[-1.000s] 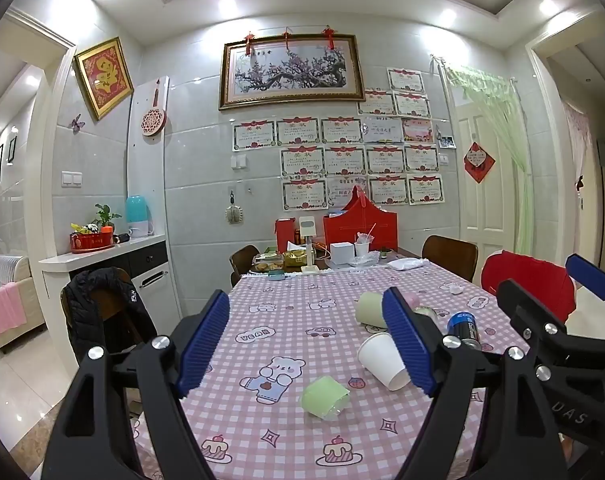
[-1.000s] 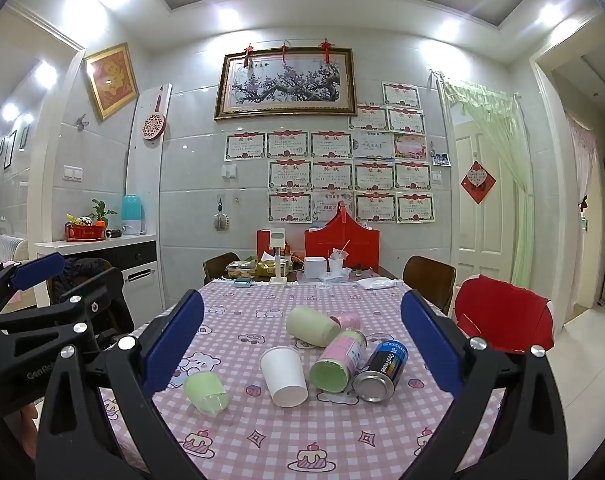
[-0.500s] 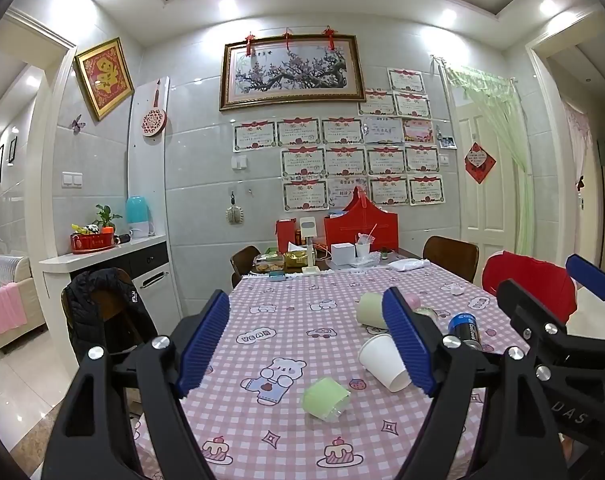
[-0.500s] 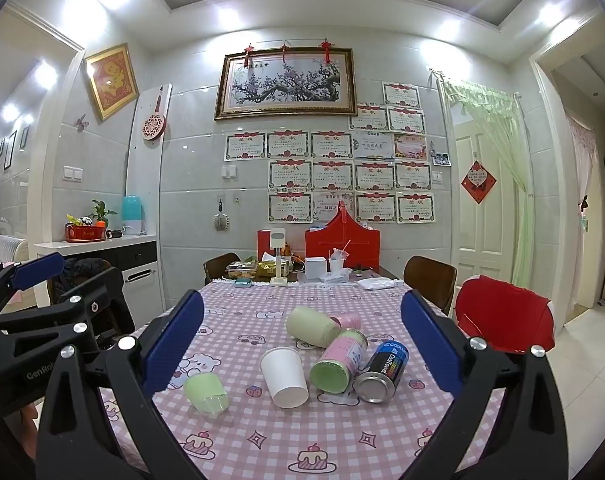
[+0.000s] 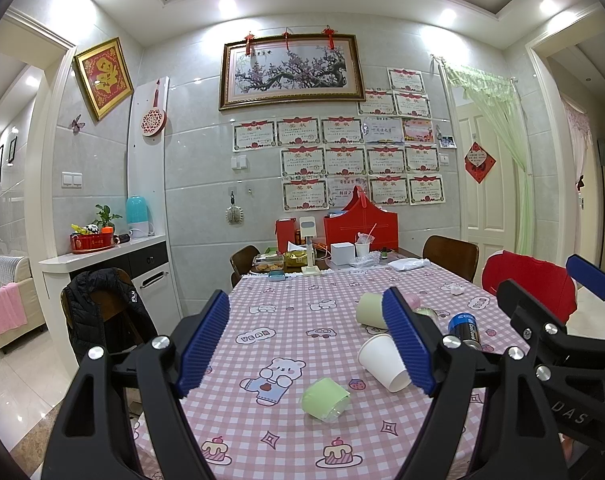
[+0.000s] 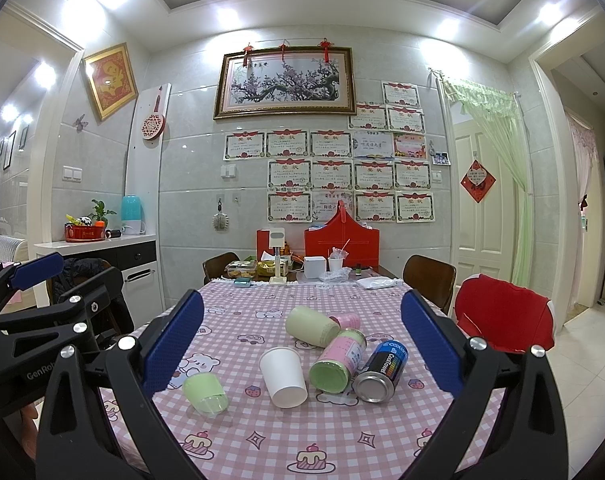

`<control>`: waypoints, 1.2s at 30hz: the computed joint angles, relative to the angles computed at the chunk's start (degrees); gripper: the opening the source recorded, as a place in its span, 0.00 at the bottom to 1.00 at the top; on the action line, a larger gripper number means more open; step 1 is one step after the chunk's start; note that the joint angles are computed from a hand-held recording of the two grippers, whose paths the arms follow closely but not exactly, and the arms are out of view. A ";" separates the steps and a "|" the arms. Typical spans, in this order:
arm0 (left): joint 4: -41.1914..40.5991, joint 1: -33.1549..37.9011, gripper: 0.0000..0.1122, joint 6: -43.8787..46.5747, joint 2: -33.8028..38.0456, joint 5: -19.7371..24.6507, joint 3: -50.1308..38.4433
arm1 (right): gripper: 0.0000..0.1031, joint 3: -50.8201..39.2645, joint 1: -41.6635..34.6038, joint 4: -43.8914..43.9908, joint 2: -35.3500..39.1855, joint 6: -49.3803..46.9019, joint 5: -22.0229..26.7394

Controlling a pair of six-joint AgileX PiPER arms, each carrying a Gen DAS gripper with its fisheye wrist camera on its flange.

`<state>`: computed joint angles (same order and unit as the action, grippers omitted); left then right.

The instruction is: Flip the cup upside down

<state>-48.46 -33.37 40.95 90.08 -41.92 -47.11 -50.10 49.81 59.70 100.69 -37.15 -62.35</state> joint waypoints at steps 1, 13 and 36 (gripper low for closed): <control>-0.04 0.00 0.69 0.04 -0.02 0.03 -0.01 | 0.92 0.00 0.04 0.11 -0.05 -0.09 0.04; -0.17 -0.03 0.69 0.22 -0.06 0.05 0.00 | 0.92 -0.34 -0.19 0.01 0.21 -0.07 0.24; 2.25 1.52 0.69 -1.87 1.13 0.50 0.10 | 0.92 1.15 -1.23 -1.91 1.61 3.08 -0.23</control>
